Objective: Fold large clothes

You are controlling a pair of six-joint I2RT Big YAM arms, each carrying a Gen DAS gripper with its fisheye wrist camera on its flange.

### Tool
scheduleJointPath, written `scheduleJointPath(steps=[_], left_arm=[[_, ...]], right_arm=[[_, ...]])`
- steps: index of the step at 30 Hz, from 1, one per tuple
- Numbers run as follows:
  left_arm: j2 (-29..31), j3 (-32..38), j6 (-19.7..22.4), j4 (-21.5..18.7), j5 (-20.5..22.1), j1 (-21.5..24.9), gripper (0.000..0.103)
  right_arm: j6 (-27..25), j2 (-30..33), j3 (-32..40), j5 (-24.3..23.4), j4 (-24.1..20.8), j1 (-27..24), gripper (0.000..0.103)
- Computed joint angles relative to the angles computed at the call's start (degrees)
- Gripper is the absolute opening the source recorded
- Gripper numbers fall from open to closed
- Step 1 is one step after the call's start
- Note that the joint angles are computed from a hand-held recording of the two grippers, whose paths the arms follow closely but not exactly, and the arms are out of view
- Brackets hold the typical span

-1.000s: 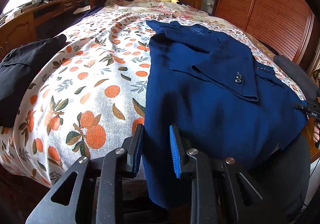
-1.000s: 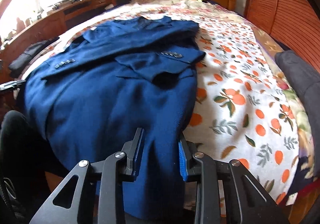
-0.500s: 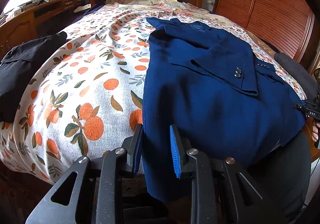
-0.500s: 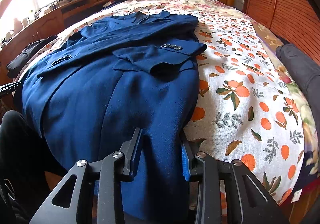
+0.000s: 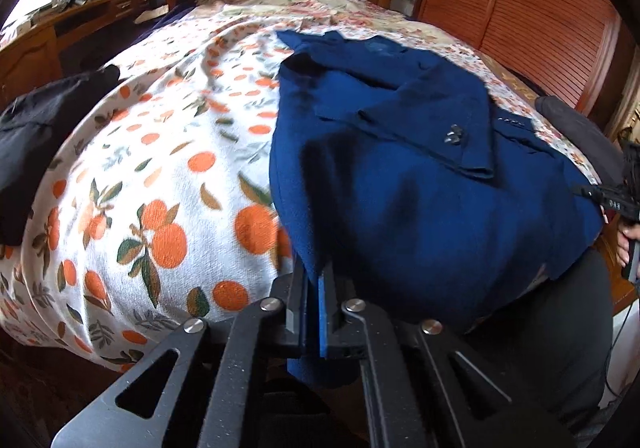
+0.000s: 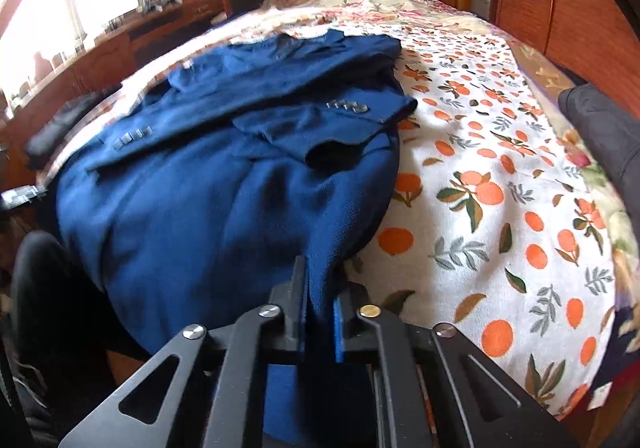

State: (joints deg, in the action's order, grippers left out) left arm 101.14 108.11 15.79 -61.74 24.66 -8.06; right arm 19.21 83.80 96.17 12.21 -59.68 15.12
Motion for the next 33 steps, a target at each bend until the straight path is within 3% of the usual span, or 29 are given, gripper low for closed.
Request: scheduleJointPath(steps=[1, 2, 5, 11, 16, 19, 26, 33], left_arm=[[-0.5, 0.8, -2.5, 0.0, 5.1, 0.8, 0.003], [-1.2, 1.1, -4.2, 1.0, 7.5, 1.1, 0.003], [-3.9, 2.6, -4.3, 5.6, 3.1, -0.3, 0.003], [-0.9, 14.0, -5.0, 3.1, 3.3, -1.8, 0.003], [-1.4, 19.0, -4.0, 3.0, 2.7, -2.3, 0.003], [-2.4, 21.0, -4.7, 2.1, 5.9, -1.0, 0.003], [-6.5, 21.6, -5.6, 4.0, 10.0, 0.7, 0.003], [-5.8, 22.9, -4.7, 6.1, 8.0, 0.2, 0.003]], right_arm=[[1.4, -1.0, -0.8, -2.4, 2.0, -0.7, 0.007], [2.6, -1.7, -1.2, -3.6, 3.4, -1.1, 0.007], [2.3, -2.8, -0.5, -2.8, 5.4, -0.8, 0.006], [-0.8, -3.0, 5.4, 0.9, 6.4, 1.2, 0.006], [-4.3, -4.4, 10.1, 4.9, 6.2, 3.8, 0.005], [-6.2, -6.4, 11.1, 6.8, 6.4, 5.7, 0.005], [-8.4, -13.6, 8.8, 12.1, 7.3, 10.9, 0.005], [-9.3, -19.8, 4.1, 17.4, 9.1, 14.3, 0.006]])
